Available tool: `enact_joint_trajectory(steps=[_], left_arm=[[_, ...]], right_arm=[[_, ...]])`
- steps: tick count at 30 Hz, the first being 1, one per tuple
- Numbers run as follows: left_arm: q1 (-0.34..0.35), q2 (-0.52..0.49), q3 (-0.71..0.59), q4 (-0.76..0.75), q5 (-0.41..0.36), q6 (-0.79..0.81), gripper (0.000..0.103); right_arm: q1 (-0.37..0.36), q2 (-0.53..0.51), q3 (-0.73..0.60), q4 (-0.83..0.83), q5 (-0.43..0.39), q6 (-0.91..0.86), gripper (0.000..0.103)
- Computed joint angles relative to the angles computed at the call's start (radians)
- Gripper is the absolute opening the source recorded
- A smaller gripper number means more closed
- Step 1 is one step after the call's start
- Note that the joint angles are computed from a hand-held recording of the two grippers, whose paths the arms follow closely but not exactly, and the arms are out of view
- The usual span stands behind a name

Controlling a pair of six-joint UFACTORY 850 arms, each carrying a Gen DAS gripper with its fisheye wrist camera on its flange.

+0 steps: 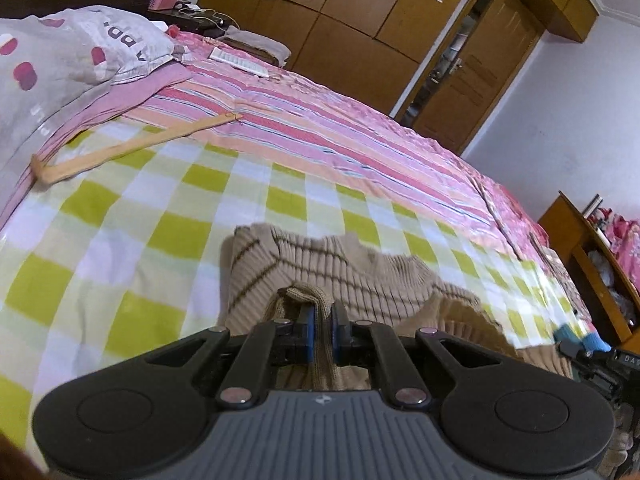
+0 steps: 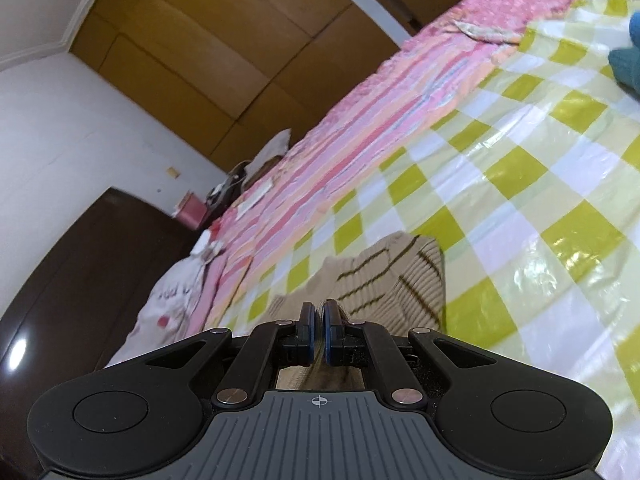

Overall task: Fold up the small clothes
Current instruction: 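Lift the hem with both grippers and fold it over toward the collar, then open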

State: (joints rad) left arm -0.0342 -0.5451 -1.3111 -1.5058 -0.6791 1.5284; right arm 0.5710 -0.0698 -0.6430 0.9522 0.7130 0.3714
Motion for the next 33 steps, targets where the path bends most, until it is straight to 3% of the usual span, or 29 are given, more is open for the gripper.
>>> enact_joint_trajectory(steps=[7, 19, 25, 27, 31, 33], left_arm=[[-0.033, -0.086, -0.106, -0.004, 0.048, -0.049, 0.014], [-0.062, -0.166, -0.195, 0.045, 0.13, -0.142, 0.015], [-0.04, -0.152, -0.166, 0.025, 0.104, -0.158, 0.031], [-0.037, -0.132, -0.139, -0.021, 0.125, -0.096, 0.045], [-0.028, -0.106, -0.109, -0.11, 0.154, -0.008, 0.049], [-0.027, -0.096, -0.095, -0.122, 0.16, 0.025, 0.049]], right_arm=[[-0.083, -0.086, -0.046, -0.064, -0.026, 0.082, 0.005], [-0.131, -0.155, -0.091, -0.031, -0.063, 0.056, 0.007], [-0.139, -0.162, -0.107, -0.029, -0.083, 0.026, 0.012], [-0.134, -0.162, -0.113, 0.0, -0.081, -0.015, 0.015], [-0.119, -0.166, -0.128, 0.075, -0.071, -0.129, 0.029], [-0.111, -0.166, -0.133, 0.096, -0.065, -0.172, 0.03]])
